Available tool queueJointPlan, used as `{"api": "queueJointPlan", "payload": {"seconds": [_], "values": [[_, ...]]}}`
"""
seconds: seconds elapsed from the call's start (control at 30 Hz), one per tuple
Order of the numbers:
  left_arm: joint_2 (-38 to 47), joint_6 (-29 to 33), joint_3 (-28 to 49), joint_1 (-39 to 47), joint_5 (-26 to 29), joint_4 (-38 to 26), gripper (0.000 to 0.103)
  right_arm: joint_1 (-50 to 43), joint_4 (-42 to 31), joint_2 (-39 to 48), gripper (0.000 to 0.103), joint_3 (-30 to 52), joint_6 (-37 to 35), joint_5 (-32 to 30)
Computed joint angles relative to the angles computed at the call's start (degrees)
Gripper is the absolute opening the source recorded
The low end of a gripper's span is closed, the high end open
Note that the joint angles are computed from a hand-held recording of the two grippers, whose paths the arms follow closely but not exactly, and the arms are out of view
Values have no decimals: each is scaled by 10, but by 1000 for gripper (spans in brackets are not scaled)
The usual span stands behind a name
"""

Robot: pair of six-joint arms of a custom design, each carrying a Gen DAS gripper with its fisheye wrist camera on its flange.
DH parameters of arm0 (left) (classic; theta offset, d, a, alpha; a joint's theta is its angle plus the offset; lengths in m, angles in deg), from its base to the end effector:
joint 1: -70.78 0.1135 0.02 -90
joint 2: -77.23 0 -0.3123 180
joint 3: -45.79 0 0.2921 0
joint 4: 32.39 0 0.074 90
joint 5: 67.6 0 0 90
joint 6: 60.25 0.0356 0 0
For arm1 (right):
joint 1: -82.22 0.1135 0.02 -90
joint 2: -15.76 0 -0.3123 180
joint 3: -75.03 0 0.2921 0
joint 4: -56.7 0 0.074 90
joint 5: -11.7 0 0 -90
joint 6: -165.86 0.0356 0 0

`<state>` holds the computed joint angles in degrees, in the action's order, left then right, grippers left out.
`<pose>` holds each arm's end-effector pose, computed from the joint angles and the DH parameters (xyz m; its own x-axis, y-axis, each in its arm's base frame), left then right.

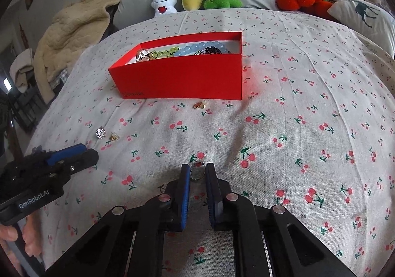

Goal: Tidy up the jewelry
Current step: 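Grasp the gold stone ring with the left tool while the right grasps the small silver ring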

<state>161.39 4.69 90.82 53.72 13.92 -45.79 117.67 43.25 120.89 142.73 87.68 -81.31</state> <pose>0.2704 -0.0775 0.1532 -0.7739 -0.2007 -0.6007 -0.1362 0.9790 -0.1517 0.3269 0.2350 0.1524 -0.7428 -0.2777 -0.6092 -0.4639 0.8696 0.1691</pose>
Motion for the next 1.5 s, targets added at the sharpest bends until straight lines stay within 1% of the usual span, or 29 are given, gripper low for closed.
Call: {"api": "queueJointPlan", "payload": {"seconds": [0.13,0.3,0.37,0.43,0.53,0.6,0.63,0.67,0.7,0.73,0.8,0.83,0.9,0.97,1.07,1.1,1.17,1.2,1.27,1.37,1.5], "values": [[19,16,12,7,0,4,35,-11,10,-1,8,-6,9,-24],[40,26,29,13,-1,3,34,-11,13,-3,8,-10,12,-28],[46,28,34,15,-2,3,31,-13,17,-6,10,-13,14,-34],[51,30,37,16,-5,6,24,-17,20,-10,16,-17,15,-44],[49,32,34,21,-1,13,23,-12,9,-14,18,-16,9,-31],[42,26,30,18,-9,12,22,-7,1,-13,24,-11,-2,-26],[37,20,27,16,-12,10,22,-5,-1,-13,37,-10,-8,-30],[32,15,24,14,-16,9,22,-2,1,-13,59,-10,-14,-33],[26,10,20,11,-20,7,22,3,6,-15,65,-11,-20,-29],[21,7,16,9,-23,7,22,11,4,-13,67,-9,-28,-17],[13,2,9,6,-24,6,22,25,-14,0,67,7,-39,16],[8,-1,5,6,-22,6,22,30,-18,4,67,12,-40,28],[0,-10,-3,4,-20,8,22,30,-22,9,65,18,-35,32],[-6,-18,-10,2,-19,11,22,24,-25,12,55,22,-22,30],[-12,-29,-19,0,-17,18,22,17,-27,14,43,24,-10,30],[-13,-33,-22,0,-17,20,22,18,-27,13,41,23,-11,35],[-14,-41,-25,-2,-18,22,22,23,-26,12,30,22,-17,43],[-15,-44,-26,-3,-17,22,22,26,-26,11,28,20,-18,48],[-19,-48,-25,-4,-17,17,22,27,-26,10,18,20,-17,53],[-28,-52,-26,-2,-11,8,22,23,-28,8,11,20,-11,46],[-38,-53,-26,3,-2,-1,22,20,-28,3,8,18,-8,41]]}}
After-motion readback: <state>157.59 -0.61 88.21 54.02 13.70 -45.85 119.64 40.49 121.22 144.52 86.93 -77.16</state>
